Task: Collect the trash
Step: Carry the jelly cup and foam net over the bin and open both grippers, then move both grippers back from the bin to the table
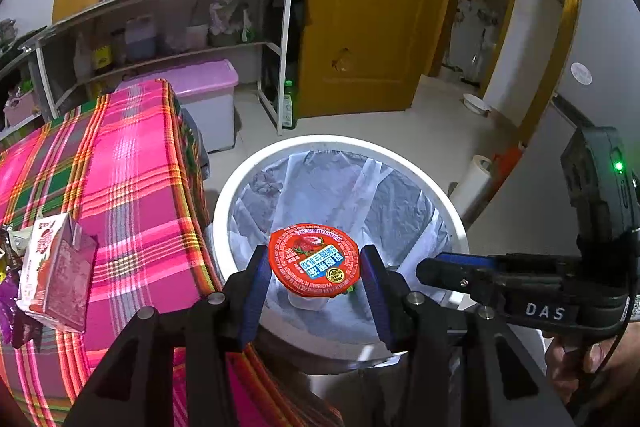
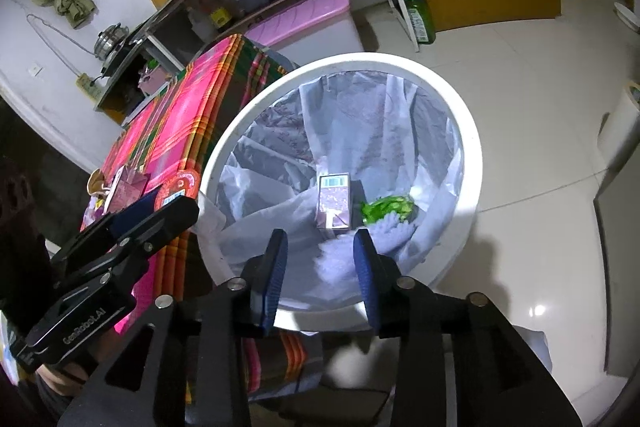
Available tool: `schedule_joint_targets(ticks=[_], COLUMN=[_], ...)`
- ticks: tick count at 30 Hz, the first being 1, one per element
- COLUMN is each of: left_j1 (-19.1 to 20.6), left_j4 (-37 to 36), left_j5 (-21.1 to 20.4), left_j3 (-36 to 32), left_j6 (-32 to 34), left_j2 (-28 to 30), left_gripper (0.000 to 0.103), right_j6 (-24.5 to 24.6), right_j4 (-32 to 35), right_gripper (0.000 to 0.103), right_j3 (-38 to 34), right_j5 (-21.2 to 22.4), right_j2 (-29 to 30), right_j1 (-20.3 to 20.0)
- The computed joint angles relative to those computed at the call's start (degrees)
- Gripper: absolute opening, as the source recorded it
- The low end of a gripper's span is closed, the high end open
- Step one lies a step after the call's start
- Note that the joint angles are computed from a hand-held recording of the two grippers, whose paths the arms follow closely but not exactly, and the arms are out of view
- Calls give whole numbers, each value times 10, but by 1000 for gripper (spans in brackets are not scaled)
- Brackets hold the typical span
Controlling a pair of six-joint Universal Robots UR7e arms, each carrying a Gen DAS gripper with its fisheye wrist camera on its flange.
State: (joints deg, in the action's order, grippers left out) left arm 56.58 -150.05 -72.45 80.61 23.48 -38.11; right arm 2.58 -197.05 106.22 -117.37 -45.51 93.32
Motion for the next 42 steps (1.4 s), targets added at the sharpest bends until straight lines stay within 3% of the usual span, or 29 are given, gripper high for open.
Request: schedule_joint_targets(ticks=[17, 35, 42], left_j1=[8, 14, 16], left_j4=[68, -12, -48], left_j5=[3, -25, -8], left_j3=[-40, 44, 85], left_j6=[-30, -44, -42], left_j2=[25, -64, -103], left_gripper=[48, 48, 48], right_j6=[-11, -81, -108], right_j4=[-51, -87, -80], right_gripper=[36, 36, 36], right_j3=[9, -2, -14], right_j5=[-4, -24, -16], right_j2=[-3, 14, 29], right_j1=[5, 56, 75])
